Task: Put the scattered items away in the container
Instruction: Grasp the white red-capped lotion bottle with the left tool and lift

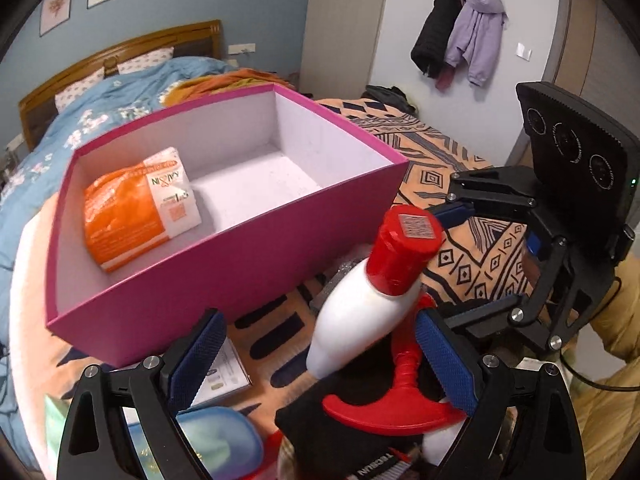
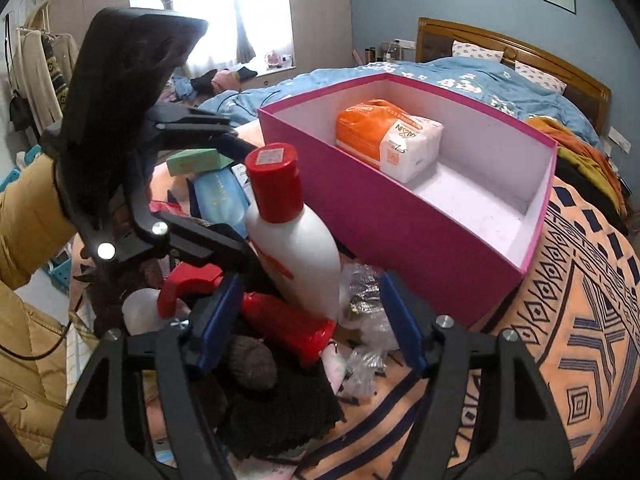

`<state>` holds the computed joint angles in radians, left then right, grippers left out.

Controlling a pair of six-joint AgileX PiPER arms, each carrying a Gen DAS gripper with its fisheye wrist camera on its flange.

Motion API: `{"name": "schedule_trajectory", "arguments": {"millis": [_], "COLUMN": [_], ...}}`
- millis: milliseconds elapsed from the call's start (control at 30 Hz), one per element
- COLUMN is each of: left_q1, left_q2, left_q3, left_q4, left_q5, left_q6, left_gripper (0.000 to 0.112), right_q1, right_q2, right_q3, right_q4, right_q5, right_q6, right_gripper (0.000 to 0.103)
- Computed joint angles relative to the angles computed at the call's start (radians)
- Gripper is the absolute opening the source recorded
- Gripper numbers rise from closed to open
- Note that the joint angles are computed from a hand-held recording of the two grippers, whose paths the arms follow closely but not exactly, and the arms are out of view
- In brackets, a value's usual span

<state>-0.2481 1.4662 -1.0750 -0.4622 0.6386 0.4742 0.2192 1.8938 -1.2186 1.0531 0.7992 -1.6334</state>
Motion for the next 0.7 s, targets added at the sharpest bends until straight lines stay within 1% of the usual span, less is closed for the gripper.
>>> {"name": "schedule_trajectory", "arguments": {"millis": [33,67,167,200,233,300,400,467,533,567,700], "left_q1": [0.014,0.024,0.041,0.052,0.052,0.030,0.003,-0.004,-0.002,0.005,0.034], "left_q2": [0.006,0.013,0.015,0.014,0.018,0.017,0.044,0.063,0.074,0.079,0.087], "left_q3": [-0.002,-0.006,-0.002,0.004,0.000,0.000,-0.024,-0.044,-0.056,-0.059,-0.062], "left_q4": [-0.036,-0.063,-0.121,-0.172,-0.192,-0.173,-0.136,-0.121,-0.114,-0.121,-0.158], "left_q5": [0.012,0.023,0.038,0.053,0.064,0.067,0.089,0.117,0.136,0.142,0.164], "left_q6": [0.039,0.068,0.137,0.194,0.221,0.232,0.222,0.220,0.217,0.220,0.244], "left_gripper": [0.092,0.088,0.087,0.087,0.087,0.087,0.087,0.077,0.072,0.069,0.063], "right_q1": [-0.002,-0.007,-0.015,-0.015,-0.016,-0.030,-0.034,-0.027,-0.020,-0.018,-0.022], "right_q2": [0.008,0.017,0.038,0.045,0.051,0.077,0.109,0.123,0.133,0.138,0.160], "right_q3": [-0.008,-0.017,-0.039,-0.046,-0.053,-0.083,-0.120,-0.135,-0.146,-0.150,-0.168], "right_q4": [0.000,0.001,0.000,-0.001,-0.003,0.006,0.010,0.007,0.008,0.012,0.023], "right_q5": [0.005,0.013,0.028,0.032,0.035,0.078,0.121,0.133,0.144,0.150,0.180], "right_q6": [0.002,-0.001,-0.007,-0.007,-0.007,-0.005,0.011,0.015,0.014,0.011,0.016], "right_gripper": [0.071,0.068,0.063,0.060,0.060,0.059,0.059,0.058,0.054,0.053,0.049]}}
